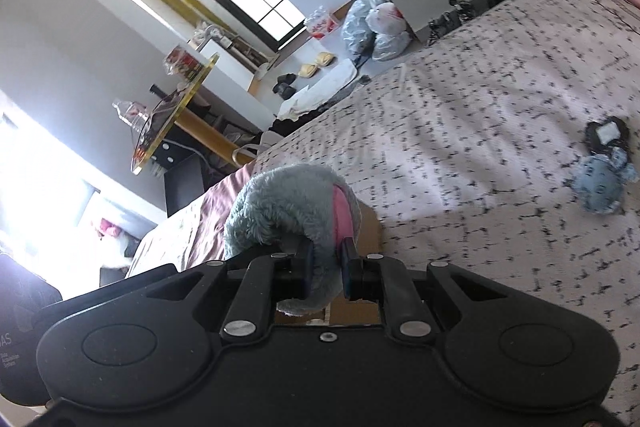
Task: Organize soft objects
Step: 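Carry the fluffy blue plush with both tools and lower it into the cardboard box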
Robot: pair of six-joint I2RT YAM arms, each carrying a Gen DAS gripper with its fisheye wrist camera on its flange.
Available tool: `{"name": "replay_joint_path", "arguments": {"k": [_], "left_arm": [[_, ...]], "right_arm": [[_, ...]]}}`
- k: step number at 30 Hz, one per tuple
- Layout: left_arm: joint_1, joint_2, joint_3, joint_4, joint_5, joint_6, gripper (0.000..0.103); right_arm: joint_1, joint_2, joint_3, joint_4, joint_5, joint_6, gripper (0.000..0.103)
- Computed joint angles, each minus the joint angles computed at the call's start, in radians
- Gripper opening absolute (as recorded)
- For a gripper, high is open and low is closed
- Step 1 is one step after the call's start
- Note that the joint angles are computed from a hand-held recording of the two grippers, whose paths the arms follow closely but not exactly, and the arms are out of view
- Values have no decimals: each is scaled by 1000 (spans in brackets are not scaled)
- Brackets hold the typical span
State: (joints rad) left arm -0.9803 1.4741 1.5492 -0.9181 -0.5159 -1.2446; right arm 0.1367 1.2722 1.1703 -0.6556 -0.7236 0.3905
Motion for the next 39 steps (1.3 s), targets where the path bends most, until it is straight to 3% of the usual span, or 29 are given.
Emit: {"name": "replay_joint_path", "arguments": {"k": [9,25,27,28,31,39], "left_arm": [[42,-160,-125,-19,-10,-14,26],[177,-336,-327,8,78,-18,28],[193,-337,-335,-6,85,-30,31],[207,-325,-327,-30,99,-41,34],[235,-310,-317,-78,138,-74,49],[179,-283,-263,-162,62,-117,61]], "right_arm": [[180,11,26,61,117,100,14],[387,99,72,110,294,183,14],[396,107,65,124,299,194,15],[401,117,67,123,305,204,19],[397,133,59,116,322,230,20],[331,86,13,109,253,218,21]]}}
